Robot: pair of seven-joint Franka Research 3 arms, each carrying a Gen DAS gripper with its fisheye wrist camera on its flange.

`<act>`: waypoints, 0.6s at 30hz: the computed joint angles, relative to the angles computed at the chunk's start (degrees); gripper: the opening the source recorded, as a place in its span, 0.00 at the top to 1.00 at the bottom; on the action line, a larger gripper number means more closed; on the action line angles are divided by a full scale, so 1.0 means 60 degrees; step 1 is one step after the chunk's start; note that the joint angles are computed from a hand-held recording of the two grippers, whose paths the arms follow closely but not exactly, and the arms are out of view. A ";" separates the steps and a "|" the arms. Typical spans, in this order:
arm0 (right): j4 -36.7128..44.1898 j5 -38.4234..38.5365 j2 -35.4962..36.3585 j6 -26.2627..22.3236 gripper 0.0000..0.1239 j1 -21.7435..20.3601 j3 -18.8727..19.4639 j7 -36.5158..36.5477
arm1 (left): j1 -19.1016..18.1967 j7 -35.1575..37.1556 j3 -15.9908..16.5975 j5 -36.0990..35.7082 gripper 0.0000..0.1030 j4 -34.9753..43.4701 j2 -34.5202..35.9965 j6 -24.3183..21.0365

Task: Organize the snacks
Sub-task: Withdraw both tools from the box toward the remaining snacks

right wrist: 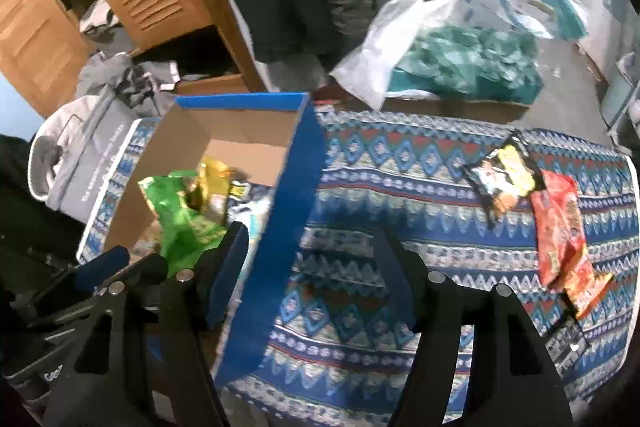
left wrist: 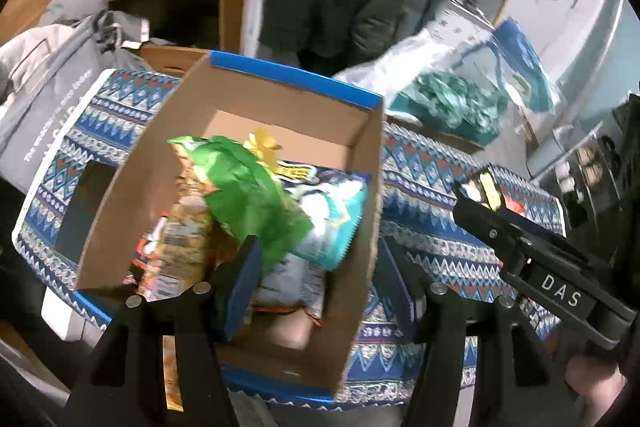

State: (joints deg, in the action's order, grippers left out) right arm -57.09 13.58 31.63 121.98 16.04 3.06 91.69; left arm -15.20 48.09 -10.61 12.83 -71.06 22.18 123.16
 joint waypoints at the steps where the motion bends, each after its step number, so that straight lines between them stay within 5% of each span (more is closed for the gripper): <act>1: -0.0226 0.0021 -0.0130 0.0057 0.46 -0.0051 -0.0027 -0.0006 | -0.0049 0.0050 -0.0033 0.0006 0.41 0.0126 0.0089 -0.0062; 18: -0.3224 -0.0289 -0.1877 0.0682 0.46 -0.0836 -0.0517 0.0213 | -0.1141 0.0908 -0.0069 0.0082 0.37 0.2878 0.1884 -0.1420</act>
State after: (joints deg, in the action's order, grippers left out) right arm -76.44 11.85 20.36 126.07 11.02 -0.04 92.97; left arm -22.05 53.53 -11.02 13.32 -53.79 33.48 114.65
